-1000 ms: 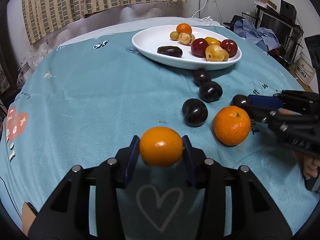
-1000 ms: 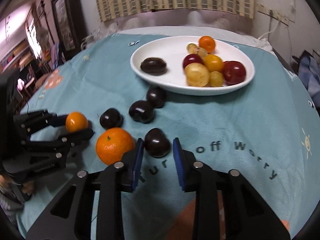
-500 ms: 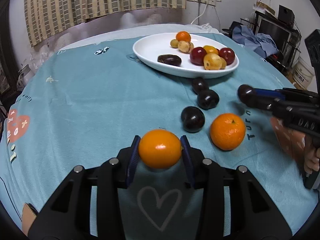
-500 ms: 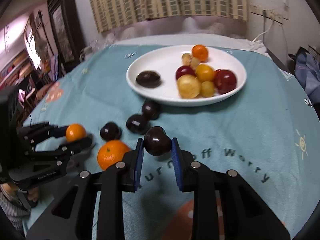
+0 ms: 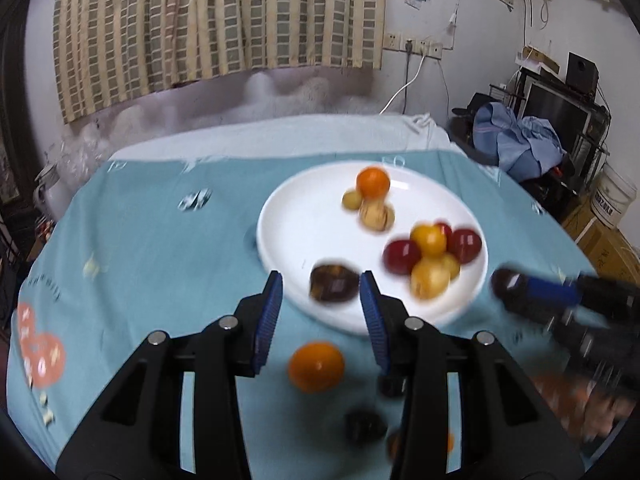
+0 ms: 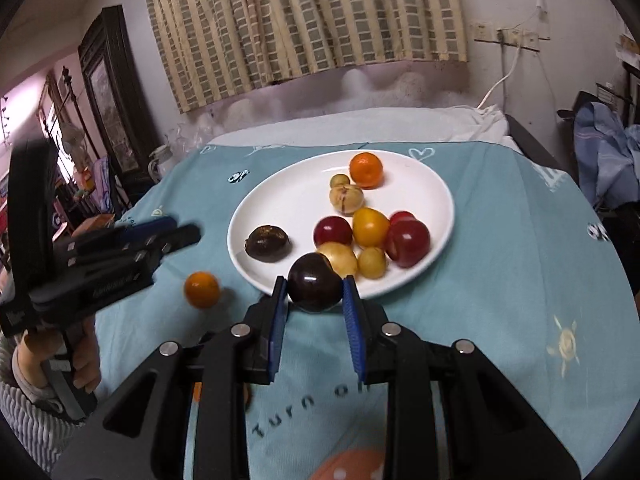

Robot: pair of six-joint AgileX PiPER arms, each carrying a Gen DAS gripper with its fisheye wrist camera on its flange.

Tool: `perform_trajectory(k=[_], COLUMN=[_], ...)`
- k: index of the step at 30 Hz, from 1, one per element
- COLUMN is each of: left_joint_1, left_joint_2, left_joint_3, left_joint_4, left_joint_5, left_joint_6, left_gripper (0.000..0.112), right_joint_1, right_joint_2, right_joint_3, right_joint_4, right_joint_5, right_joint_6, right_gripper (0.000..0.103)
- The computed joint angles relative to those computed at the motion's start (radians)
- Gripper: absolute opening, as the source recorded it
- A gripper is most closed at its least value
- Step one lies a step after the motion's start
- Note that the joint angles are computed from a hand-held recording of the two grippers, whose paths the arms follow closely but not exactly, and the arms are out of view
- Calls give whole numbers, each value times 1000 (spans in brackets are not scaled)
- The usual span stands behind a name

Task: Organize fruits
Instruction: 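Carry the mandarin and dark plum onto the white plate and open both tools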

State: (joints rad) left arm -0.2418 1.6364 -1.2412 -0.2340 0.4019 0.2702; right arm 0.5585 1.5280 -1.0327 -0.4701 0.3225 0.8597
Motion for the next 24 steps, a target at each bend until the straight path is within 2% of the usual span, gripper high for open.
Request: perform_trajectory(k=[3, 6, 11, 13, 15, 18, 21, 23, 24], left_joint_1=[-2, -1, 42, 86, 106, 61, 35, 20, 20], left_joint_2=[117, 191, 80, 23, -3, 17, 85, 114, 127], left_joint_3=[-147, -225, -38, 48, 110, 141, 113, 101, 94], left_joint_4=[-28, -23, -54, -179, -248, -133, -65, -10, -23], left_joint_5=[56, 86, 30, 41, 50, -12, -20, -35, -39], left_joint_6=[-10, -32, 104, 260, 367, 285, 207, 154, 165], left_gripper=[41, 41, 46, 50, 52, 52, 52, 40, 40], right_joint_1=[5, 12, -16, -34, -31, -24, -20, -25, -28], right_joint_2=[94, 158, 140, 128, 127, 120, 108, 103, 102], right_joint_3=[-91, -141, -107, -97, -96, -87, -78, -74, -72], right_joint_4=[59, 22, 81, 174, 164, 156, 130, 145, 152], right_joint_5=[11, 14, -17, -33, -34, -39, -45, -52, -53], right_joint_6=[-95, -73, -121, -197, -187, -173, -150, -160, -167], right_gripper=[28, 28, 28, 28, 28, 28, 28, 28, 28])
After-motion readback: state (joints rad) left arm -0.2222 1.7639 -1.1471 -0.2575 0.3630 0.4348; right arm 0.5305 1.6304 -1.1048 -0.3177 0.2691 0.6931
